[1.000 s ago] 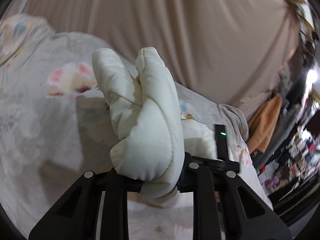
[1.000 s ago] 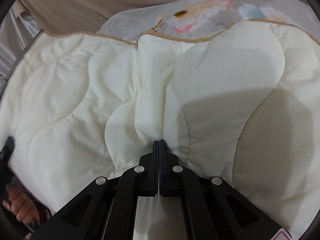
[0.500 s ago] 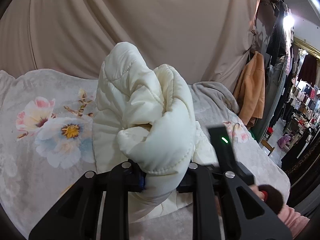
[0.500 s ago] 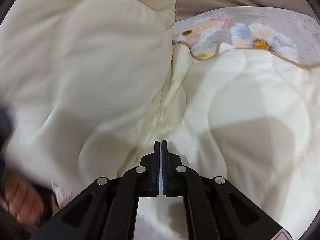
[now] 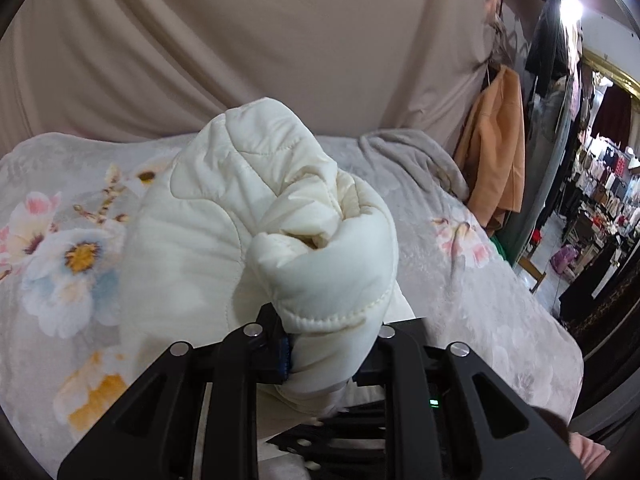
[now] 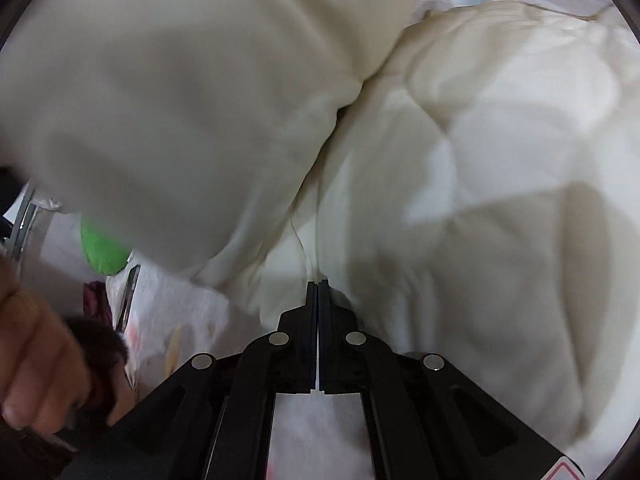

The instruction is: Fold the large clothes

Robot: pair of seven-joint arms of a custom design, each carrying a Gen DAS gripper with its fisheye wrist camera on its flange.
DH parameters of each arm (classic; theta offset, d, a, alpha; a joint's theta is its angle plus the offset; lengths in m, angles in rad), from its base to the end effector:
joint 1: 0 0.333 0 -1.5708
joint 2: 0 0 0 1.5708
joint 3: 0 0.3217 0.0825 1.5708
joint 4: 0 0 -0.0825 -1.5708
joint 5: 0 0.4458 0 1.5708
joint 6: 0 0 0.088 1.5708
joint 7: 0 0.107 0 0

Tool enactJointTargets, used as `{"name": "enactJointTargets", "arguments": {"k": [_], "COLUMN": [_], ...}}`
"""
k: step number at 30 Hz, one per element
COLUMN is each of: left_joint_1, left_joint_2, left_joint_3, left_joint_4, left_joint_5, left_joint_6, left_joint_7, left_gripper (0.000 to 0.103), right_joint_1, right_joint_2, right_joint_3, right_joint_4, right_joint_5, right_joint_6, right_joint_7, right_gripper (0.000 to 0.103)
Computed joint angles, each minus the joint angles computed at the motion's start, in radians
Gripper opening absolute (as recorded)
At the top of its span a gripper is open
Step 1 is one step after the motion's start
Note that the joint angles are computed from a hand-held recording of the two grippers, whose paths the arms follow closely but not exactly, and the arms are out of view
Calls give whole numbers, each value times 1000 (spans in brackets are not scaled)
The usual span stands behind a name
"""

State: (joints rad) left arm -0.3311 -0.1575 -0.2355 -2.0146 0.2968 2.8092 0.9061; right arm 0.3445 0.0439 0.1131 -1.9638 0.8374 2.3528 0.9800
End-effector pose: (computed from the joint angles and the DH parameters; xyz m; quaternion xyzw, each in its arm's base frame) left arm 0.5116 -0.3526 0.6211 -0.5771 0.6707 -0.4219 0.1976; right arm 0.5845 0.2985 0.4704 -0.8085 0.4574 0.1033 0.3556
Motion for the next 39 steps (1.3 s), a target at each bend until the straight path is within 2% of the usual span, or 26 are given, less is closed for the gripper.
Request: {"name": "enactJointTargets", "arguments": {"k": [7,11,19,22,23,24,26,28,30,31,33,35,38,39], "left_joint_1": [-11,-20,-58,-69,-70,-68,-67,-60,-53,-42,-3,47,106,114], "left_joint_2": [140,175,222,229,225,214,174,110,24,-20,-108,-180,-254,-263], "left_joint_3": [-33,-46,-52,-51,-51,-52,-54,-55,-38,-36,-43,-60,-81,-80], "left_joint_4": [103,126,149,158,154,144,115,68,-11,-46,-111,-155,-188,-194], "left_joint_5": [29,141,410,472,476,465,474,450,331,314,325,352,379,379], "left_joint_6": [-78,-116,-188,-205,-195,-169,-130,-89,-4,19,42,21,-88,-109], "left_joint_7": [26,-43,-190,-217,-211,-194,-194,-176,-127,-151,-238,-327,-429,-446], "left_gripper": [19,19,20,26,36,50,60,67,80,81,83,86,87,87], "right_joint_1": [-52,-68,-86,-84,-80,-74,-61,-49,-31,-23,-4,10,27,27], "right_joint_2": [-184,-221,-244,-266,-283,-288,-316,-341,-383,-399,-405,-402,-354,-333], "right_joint_3": [-66,-99,-138,-136,-130,-127,-134,-136,-138,-140,-126,-114,-88,-65], "right_joint_4": [-213,-257,-298,-325,-339,-338,-356,-366,-375,-378,-353,-335,-282,-267], "right_joint_5": [92,171,356,434,449,464,530,588,637,646,629,587,487,424], "right_joint_6": [101,131,168,242,267,285,313,349,357,353,348,344,341,372], "right_joint_7": [-45,-67,-233,-285,-287,-286,-338,-396,-451,-470,-473,-457,-380,-335], "right_gripper": [0,0,5,12,14,15,18,27,45,48,63,69,75,75]}}
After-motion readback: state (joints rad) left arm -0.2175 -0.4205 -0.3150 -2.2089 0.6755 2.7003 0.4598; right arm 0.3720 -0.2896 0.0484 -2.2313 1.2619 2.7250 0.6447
